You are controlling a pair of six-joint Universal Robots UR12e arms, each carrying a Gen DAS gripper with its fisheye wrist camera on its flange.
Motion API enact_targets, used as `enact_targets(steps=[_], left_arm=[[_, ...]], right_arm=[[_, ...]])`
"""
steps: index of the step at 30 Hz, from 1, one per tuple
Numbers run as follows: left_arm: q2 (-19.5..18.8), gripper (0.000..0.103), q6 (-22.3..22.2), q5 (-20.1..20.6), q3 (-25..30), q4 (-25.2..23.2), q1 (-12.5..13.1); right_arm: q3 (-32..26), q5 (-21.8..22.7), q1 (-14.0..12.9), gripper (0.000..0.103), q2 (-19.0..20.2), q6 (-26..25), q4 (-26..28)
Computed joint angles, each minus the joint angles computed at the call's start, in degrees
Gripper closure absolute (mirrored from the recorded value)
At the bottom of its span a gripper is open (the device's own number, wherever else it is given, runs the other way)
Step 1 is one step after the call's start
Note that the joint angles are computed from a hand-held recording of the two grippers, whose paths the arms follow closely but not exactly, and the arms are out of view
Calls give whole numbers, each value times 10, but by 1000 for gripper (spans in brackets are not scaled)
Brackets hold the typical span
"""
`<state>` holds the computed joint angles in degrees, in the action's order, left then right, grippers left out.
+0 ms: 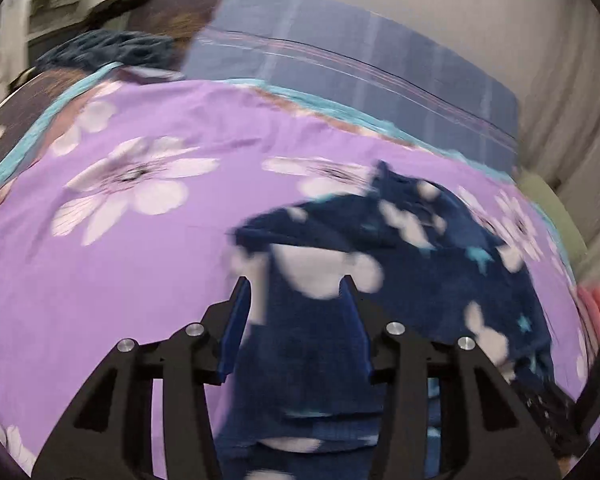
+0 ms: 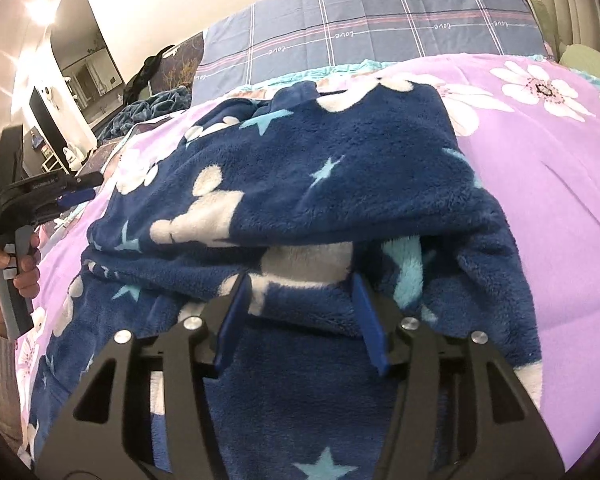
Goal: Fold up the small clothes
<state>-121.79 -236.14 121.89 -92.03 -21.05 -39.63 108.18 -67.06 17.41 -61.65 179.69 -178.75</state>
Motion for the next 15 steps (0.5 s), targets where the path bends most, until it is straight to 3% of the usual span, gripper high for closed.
enact_targets(steps=[3,6,9,13,15], left_arm=[[-30,48,58,-28,38,-18,-4],[-58,41,91,-51,67,-54,-6],[-80,39,109,11,92,-87,-21],[-67,39,107,-29,79,-66,-14],[-57,39,93,-46,66,-44,-11]], right_arm=[[4,10,1,70,-9,-20,-8],[4,32,-1,71,-18,-39,-23],[-14,32,-2,71,-19,-36,-16],[-68,-25,5,71,3,-17,22],[-95,-102,14,71,18,-3,90]])
